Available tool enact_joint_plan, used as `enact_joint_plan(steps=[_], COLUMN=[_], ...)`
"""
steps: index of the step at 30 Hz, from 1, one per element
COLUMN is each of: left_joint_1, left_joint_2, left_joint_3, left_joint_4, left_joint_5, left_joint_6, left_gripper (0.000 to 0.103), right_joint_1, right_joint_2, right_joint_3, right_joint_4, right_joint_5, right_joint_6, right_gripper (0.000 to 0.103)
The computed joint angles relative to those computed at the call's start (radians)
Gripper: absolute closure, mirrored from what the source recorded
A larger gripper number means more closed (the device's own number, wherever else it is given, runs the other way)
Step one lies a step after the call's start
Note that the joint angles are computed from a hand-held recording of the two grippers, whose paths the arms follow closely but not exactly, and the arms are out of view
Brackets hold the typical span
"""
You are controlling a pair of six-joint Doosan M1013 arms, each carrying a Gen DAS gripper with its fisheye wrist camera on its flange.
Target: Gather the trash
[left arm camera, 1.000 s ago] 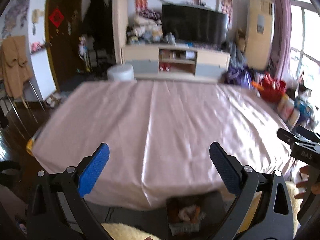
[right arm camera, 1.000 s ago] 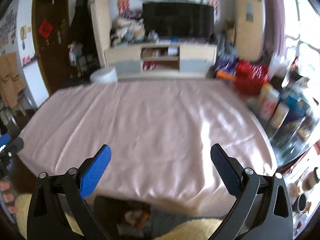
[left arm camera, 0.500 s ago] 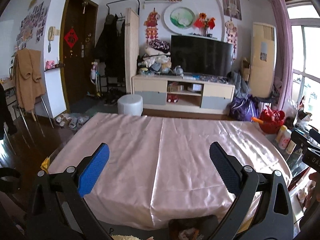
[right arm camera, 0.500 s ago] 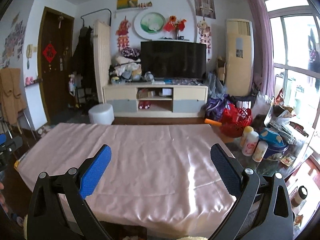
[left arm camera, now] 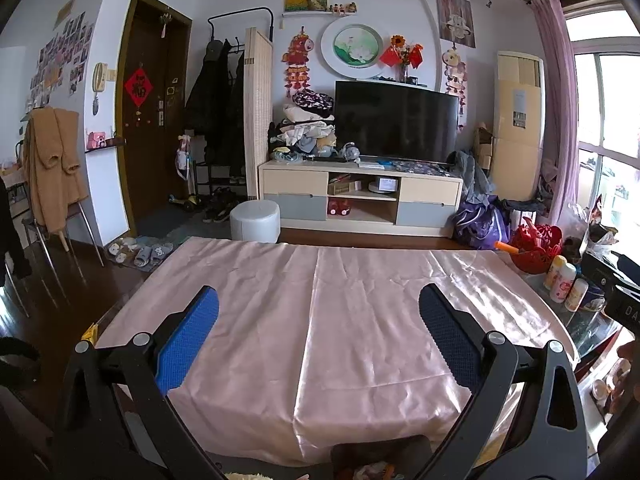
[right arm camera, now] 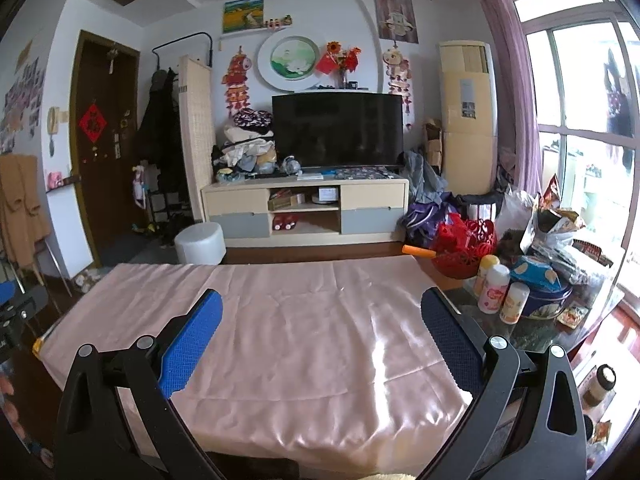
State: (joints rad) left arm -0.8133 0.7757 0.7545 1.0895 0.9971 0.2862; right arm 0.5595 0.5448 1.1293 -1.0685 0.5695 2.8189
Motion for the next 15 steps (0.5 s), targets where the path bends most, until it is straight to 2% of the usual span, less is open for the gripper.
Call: enact_joint_plan(steps=[15], left_joint_1=[0.001], left_joint_2=[-0.006], left_joint_3=[0.014], left_joint_4=[0.003], left_joint_5=[-0.008], left_joint_6=[-0.011], left_gripper=[0.008], right_joint_1=[-0.005], right_joint_2=[0.001], right_joint_3=[-0.001], right_joint_4=[0.039], right_joint_5=[-0.013], right_joint_6=[-0.017], right_gripper=[0.003])
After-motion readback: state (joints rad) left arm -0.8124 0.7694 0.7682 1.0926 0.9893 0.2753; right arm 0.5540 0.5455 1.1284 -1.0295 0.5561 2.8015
